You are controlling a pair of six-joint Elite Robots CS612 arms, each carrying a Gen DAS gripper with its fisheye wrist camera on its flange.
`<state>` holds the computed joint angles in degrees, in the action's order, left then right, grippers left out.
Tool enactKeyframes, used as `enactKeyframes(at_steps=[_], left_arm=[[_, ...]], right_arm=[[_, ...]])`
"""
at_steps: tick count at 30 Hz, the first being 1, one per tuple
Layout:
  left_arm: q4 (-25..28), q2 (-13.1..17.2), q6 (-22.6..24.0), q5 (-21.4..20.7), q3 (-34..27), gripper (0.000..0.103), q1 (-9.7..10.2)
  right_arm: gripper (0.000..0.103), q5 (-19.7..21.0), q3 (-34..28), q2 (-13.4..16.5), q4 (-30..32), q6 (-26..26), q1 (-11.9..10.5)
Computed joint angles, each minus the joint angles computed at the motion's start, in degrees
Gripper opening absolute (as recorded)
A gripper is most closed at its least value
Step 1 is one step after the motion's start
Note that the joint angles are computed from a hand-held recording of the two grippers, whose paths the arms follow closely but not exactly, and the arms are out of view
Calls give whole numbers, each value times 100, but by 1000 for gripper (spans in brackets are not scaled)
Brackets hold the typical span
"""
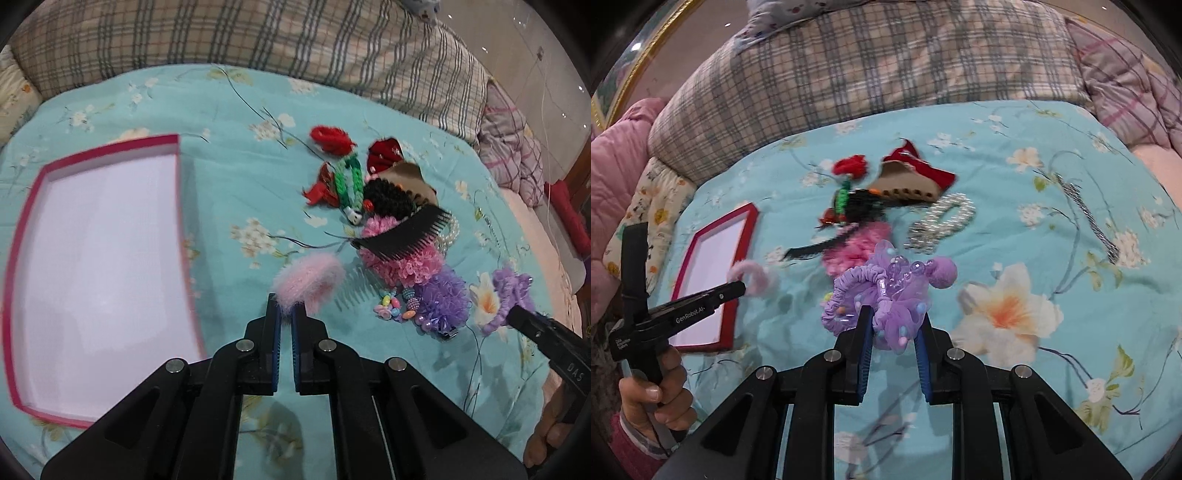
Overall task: Organize jewelry
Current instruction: 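Carry the pink pom-pom and purple scrunchie into the tray and release both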
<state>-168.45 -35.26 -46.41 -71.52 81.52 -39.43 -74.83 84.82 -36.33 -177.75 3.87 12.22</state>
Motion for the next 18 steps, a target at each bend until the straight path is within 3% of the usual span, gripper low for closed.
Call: enactKeyframes(at_steps=[10, 18], left_arm=[[-266, -595, -668, 612, 1076, 3, 54], [-270, -845, -1258, 911, 1602, 3, 200]], right_arm=[[21, 908, -477, 199, 573, -468, 362], [21, 1469, -1226, 537, 1208, -903, 754]])
